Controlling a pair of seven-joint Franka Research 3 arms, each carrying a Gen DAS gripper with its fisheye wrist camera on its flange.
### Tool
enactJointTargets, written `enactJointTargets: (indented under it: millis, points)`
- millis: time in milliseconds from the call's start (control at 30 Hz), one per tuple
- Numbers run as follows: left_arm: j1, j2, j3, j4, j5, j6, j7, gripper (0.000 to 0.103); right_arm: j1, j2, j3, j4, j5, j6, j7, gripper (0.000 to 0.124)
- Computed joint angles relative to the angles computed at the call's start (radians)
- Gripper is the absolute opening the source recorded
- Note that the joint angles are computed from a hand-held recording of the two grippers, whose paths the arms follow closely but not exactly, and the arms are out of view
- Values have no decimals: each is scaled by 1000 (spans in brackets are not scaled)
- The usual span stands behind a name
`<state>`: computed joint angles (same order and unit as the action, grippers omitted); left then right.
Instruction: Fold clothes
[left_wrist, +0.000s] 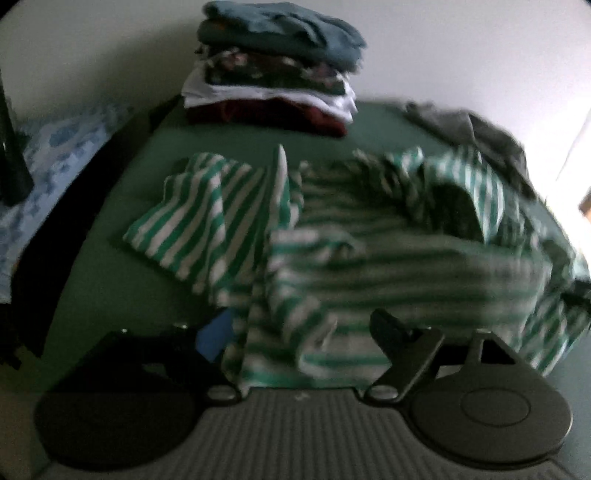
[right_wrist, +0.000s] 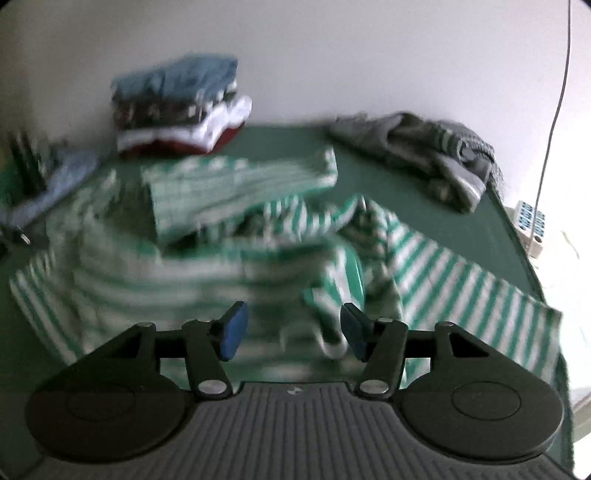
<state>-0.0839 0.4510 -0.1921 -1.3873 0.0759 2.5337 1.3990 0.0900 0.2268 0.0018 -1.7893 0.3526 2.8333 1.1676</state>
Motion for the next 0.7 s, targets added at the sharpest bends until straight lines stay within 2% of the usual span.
enactJointTargets:
  millis: [33, 133, 200, 233, 267, 367, 400, 467, 567, 700]
  points:
    - [-12, -13, 11, -26, 28, 8, -4, 83, 14, -8, -17, -20, -37, 8, 25, 58]
    - [-40, 12, 37, -7, 81, -20, -61, 70, 41, 6, -48, -33, -114, 52, 108, 56]
    - [-68, 23, 62, 0, 150, 2, -99, 69, 68, 27, -80, -19, -185, 74, 181, 51]
    - [-67, 27, 59, 6, 157, 6, -101, 61, 87, 41, -105, -4, -229, 70, 234, 50]
    - [-59, 30, 48, 12, 149, 6, -93, 53, 77, 47, -96, 11, -221, 55, 249, 48]
    - [-44, 26, 36, 4, 132, 16, -91, 41, -16, 32, 8, 10, -42, 49, 152, 47]
    - [-46, 24, 39, 0, 134, 18, -101, 41, -20, 27, 13, 3, -20, 63, 139, 47]
    - [-49, 26, 43, 3, 146, 16, -108, 41, 14, 19, -24, -14, -62, 94, 191, 47]
    - [-54, 29, 48, 9, 163, 12, -117, 41, 28, 20, -42, -18, -88, 114, 235, 47]
    - [-59, 29, 56, 12, 188, 11, -127, 40, 142, 59, -182, 15, -362, 93, 412, 46]
